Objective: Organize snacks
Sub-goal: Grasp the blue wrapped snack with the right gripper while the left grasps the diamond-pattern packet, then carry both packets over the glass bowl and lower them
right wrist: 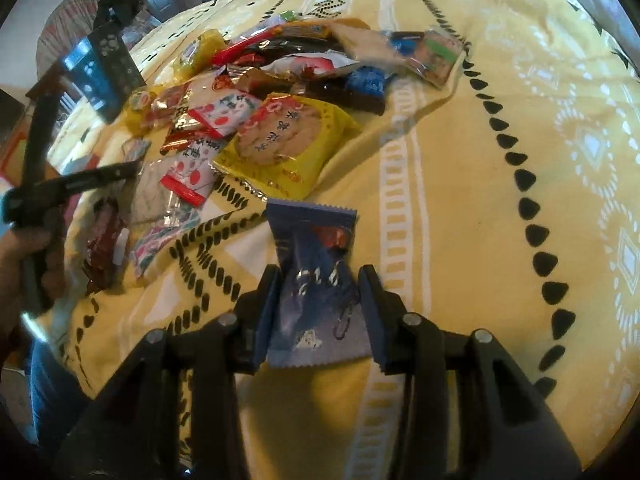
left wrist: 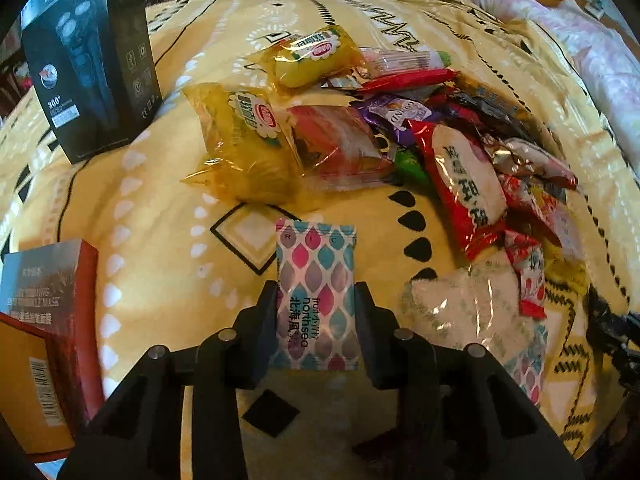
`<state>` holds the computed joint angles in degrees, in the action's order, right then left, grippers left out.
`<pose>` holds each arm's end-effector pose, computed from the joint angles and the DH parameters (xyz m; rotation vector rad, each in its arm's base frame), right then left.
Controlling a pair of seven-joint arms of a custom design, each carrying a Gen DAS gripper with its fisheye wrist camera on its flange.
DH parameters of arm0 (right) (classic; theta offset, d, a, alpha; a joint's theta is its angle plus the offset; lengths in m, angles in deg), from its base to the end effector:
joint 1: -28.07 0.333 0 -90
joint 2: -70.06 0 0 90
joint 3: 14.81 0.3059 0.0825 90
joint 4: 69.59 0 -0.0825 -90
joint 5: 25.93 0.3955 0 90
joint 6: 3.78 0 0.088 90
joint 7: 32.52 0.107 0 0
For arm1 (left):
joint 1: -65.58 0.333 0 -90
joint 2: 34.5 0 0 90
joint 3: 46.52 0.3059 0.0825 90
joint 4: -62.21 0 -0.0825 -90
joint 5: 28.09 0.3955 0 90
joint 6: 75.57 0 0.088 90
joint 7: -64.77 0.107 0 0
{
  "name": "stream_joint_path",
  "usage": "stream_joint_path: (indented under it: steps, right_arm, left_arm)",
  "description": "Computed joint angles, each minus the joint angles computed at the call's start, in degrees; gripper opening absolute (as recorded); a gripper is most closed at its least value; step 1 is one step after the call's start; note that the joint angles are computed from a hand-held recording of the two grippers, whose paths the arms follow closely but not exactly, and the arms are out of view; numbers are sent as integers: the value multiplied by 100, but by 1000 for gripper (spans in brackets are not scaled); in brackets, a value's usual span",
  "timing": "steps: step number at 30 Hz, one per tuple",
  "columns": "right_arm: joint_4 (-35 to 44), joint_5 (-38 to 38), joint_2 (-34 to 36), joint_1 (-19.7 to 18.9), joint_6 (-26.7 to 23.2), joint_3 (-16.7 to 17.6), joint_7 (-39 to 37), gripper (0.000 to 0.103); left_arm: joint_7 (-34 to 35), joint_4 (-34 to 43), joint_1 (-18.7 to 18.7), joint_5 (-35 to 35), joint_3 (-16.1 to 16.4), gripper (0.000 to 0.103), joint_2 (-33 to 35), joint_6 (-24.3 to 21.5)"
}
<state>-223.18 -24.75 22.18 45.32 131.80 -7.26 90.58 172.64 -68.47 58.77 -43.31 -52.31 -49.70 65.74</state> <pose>0.3277 0.1547 0.5202 -1.7075 2.0319 -0.3092 0.5050 -0.1149 0.4954 -1.6248 2.3592 -0.6391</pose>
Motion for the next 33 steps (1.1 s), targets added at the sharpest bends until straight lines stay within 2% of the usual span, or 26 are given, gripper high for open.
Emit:
stream_joint_path:
  steps: [3, 9, 14, 19, 25, 33]
  right_arm:
    - [-66, -20, 20, -15, 160, 69, 118, 38]
    - [-136, -104, -345, -66, 382, 192, 425, 37]
    - [176, -388, -492, -140, 373, 398, 578, 37]
    - [629, -697, -318, -183, 474, 596, 626, 37]
    - [1497, -1097, 328, -246, 744, 796, 533, 37]
    - [3100, -1699, 1781, -303, 1306, 1117, 441, 37]
  left_arm:
    - [85, -107, -10, 57, -2, 35, -136, 70]
    - [445, -277, -194, -269, 166, 35, -782, 127]
    - [721, -258, -343, -699, 486, 35, -1435, -147]
    - [875, -181, -356, -924, 708, 35, -1930, -304]
    - [1002, 37, -235, -1124, 1022, 35, -2298, -342]
    - [956, 439, 340, -951, 1422, 35, -2462, -256]
